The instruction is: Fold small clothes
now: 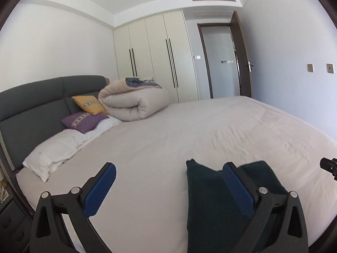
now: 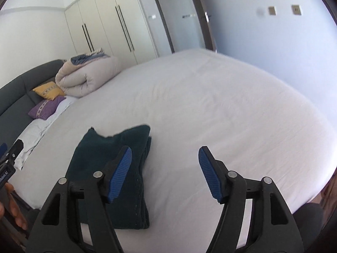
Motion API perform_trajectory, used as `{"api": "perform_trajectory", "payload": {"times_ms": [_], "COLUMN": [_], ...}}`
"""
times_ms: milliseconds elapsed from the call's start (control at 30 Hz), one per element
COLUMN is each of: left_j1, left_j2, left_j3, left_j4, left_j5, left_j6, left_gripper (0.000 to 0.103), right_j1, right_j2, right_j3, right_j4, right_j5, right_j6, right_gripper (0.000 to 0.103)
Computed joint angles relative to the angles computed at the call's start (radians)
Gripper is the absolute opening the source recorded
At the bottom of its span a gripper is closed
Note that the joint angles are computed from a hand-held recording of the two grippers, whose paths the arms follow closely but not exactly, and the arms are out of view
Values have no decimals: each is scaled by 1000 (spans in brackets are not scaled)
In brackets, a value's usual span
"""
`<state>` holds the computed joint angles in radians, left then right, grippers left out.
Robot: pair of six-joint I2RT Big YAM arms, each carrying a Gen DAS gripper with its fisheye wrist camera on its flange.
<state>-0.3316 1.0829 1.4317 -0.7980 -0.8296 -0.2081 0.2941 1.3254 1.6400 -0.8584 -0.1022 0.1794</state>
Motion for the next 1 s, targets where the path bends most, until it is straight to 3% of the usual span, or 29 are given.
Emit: {"api": "perform_trajectory", "payload": {"times_ms": [67, 133, 167, 200, 267, 400, 433, 500, 600, 700, 800, 1000], "left_j1": [-24, -54, -59, -57, -57, -55, -46, -27, 0, 12, 26, 80], "left_j2": [-16, -37, -46, -49, -38, 4, 12, 12, 39, 44, 55, 53], "left_j3": [23, 48, 59, 82, 142, 229, 234, 216, 200, 156, 136, 89], "left_j4": [27, 33, 34, 5, -99, -312, -349, -385, -481, -512, -548, -549], "left_j5": [-63, -130, -119, -90, -72, -2, 49, 168, 282, 367, 395, 448], "left_j6": [39, 60, 67, 48, -29, -151, -175, -224, -307, -353, -376, -387], "left_gripper": [103, 103, 103, 103, 103, 103, 103, 103, 103, 103, 103, 103], "right_j1": [6, 32, 43, 53, 72, 86, 85, 86, 111, 110, 113, 130], "right_j2": [-51, -108, -138, -165, -192, -205, -207, -190, -155, -138, -105, -66], "right_j3": [-19, -59, -84, -105, -101, -39, -20, 33, 104, 107, 99, 42], "right_j4": [75, 192, 260, 326, 366, 311, 282, 183, 12, -80, -141, -167], "right_j5": [69, 159, 185, 196, 199, 147, 130, 100, 150, 140, 134, 132], "right_j6": [-36, -72, -94, -119, -154, -139, -136, -134, -129, -92, -70, -61], "right_gripper": [75, 98, 101, 103, 103, 103, 103, 103, 103, 103, 103, 103]}}
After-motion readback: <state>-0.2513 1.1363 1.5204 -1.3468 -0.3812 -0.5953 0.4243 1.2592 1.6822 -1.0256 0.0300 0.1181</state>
